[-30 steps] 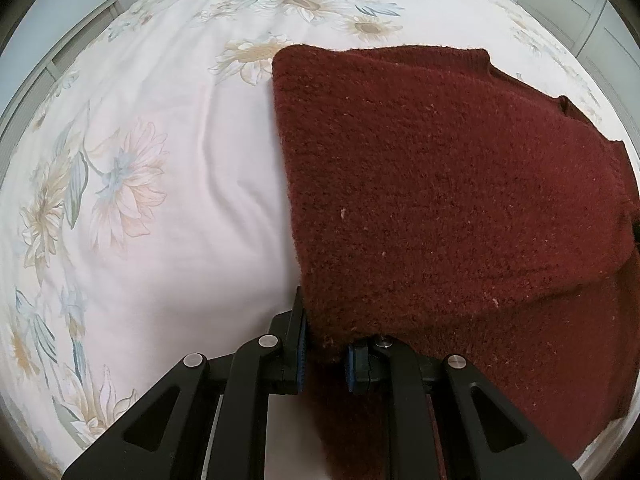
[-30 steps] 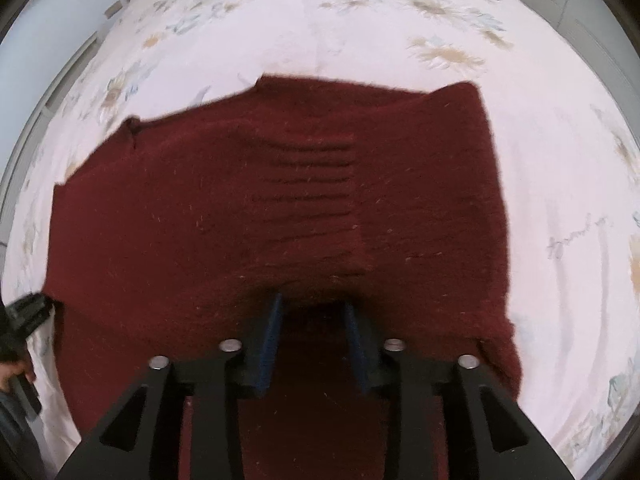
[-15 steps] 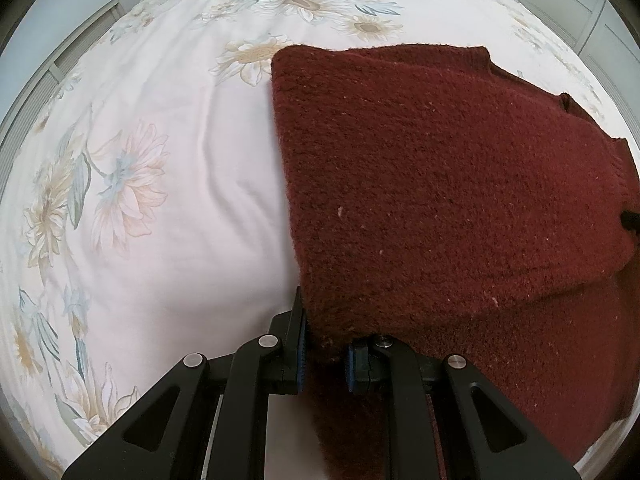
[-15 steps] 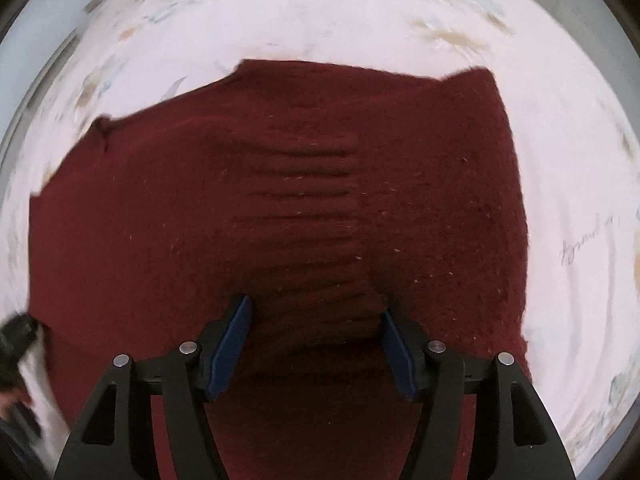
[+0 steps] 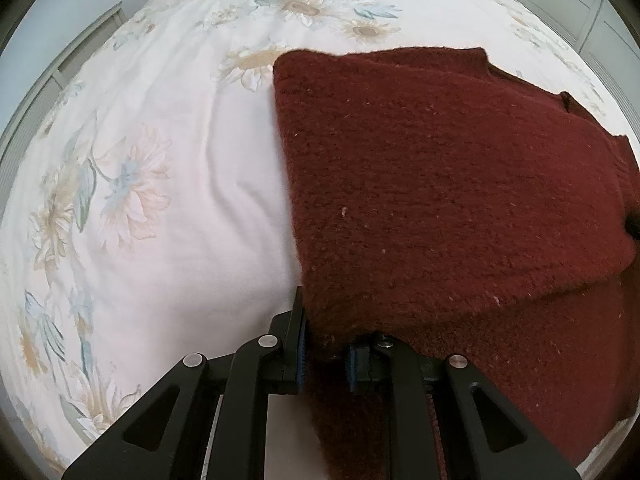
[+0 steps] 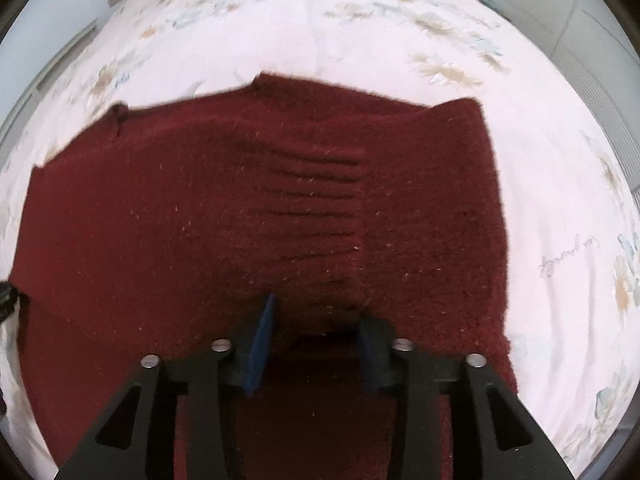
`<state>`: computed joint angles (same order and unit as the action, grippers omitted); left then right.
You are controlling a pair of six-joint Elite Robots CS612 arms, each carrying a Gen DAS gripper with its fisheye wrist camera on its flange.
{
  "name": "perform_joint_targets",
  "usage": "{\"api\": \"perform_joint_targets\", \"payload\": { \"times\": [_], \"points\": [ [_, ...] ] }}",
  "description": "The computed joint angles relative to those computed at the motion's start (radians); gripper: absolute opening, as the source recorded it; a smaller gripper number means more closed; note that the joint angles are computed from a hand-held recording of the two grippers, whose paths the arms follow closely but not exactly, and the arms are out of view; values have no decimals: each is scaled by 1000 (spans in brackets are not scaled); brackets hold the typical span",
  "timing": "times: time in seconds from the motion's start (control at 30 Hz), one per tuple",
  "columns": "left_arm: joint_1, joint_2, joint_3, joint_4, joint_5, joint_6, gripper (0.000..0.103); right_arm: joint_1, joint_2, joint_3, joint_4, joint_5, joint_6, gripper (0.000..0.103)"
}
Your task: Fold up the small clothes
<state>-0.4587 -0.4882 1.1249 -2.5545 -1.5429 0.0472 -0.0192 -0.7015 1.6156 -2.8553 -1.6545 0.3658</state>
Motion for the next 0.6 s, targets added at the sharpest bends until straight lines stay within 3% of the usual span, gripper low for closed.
{"api": "perform_joint_targets", "payload": {
  "times": [0.1, 0.17, 0.2, 0.23, 0.33, 0.43, 0.5, 0.6],
  "points": [
    [-1, -17, 11, 18, -10, -4, 18, -2, -22, 33, -52, 6, 13, 57],
    [-1, -33, 23, 25, -12, -12, 27, 0, -42, 62, -94, 7, 14, 72],
    [-1, -44, 36, 9, -17, -10, 40, 5, -48, 57, -97, 6, 18, 80],
    [-2, -56, 52, -17, -18, -9, 56, 6, -56, 66, -115, 6, 16, 81],
    [-5, -83, 83, -77, -25, -20, 83, 16, -70, 74, -138, -8, 0, 82],
    [-9, -100, 88, -97, -63, -37, 96, 23, -85, 92, -176, -33, -18, 83],
    [-18, -101, 83, -106, -78, -34, 102, 40, -68, 58, -176, -69, -25, 84],
    [-44, -92, 77, -143, -47, -20, 102, 55, -45, 25, -176, -82, -53, 94]
  ]
}}
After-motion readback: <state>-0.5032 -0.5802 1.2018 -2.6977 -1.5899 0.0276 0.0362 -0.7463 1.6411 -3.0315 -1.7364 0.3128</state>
